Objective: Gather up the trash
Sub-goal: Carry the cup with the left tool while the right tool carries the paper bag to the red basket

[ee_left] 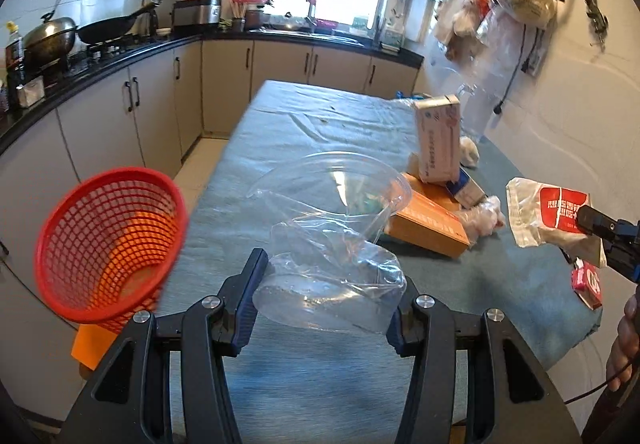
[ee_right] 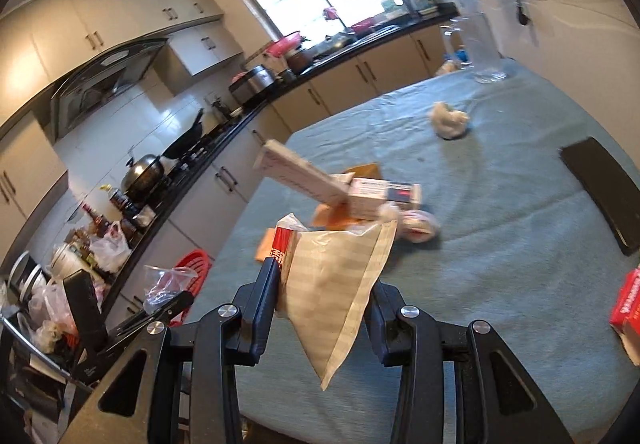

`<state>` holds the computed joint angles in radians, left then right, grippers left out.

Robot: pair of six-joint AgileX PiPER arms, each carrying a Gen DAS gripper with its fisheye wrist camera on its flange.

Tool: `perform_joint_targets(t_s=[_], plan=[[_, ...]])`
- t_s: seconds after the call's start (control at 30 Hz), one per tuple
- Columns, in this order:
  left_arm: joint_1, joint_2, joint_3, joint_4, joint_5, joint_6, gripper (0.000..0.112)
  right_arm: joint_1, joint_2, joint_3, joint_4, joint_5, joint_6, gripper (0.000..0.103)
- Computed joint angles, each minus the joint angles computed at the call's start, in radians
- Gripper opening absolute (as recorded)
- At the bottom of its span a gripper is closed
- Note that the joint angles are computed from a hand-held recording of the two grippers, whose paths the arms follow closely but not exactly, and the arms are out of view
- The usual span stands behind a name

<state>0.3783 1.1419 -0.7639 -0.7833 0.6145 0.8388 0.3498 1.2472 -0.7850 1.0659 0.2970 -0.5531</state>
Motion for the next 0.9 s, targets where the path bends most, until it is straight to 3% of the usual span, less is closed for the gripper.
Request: perform_joint_targets(t_s=[0.23, 0.43, 0.6, 0.9], plan=[[0.200, 0.024, -0.046, -0.086, 0.085, 0.128, 0.051, 0.167, 0.125, -0.168, -0.259, -0.030, 0.248, 0.043], [0.376, 0.108, -0.099, -0.124, 0.123, 0.210, 0.051, 0.305, 0.326, -0.414, -0.455, 0.006, 0.430, 0.043], [0.484, 0.212, -0.162, -0.137, 0.135, 0.254, 0.051, 0.388, 0.524, -0.682, -0.610, 0.087, 0.561, 0.043], [0.497, 0.370, -0.241, -0.106, 0.057, 0.243, 0.051, 0.463, 0.886, -1.226, -0.813, 0.326, 0.741, 0.043]])
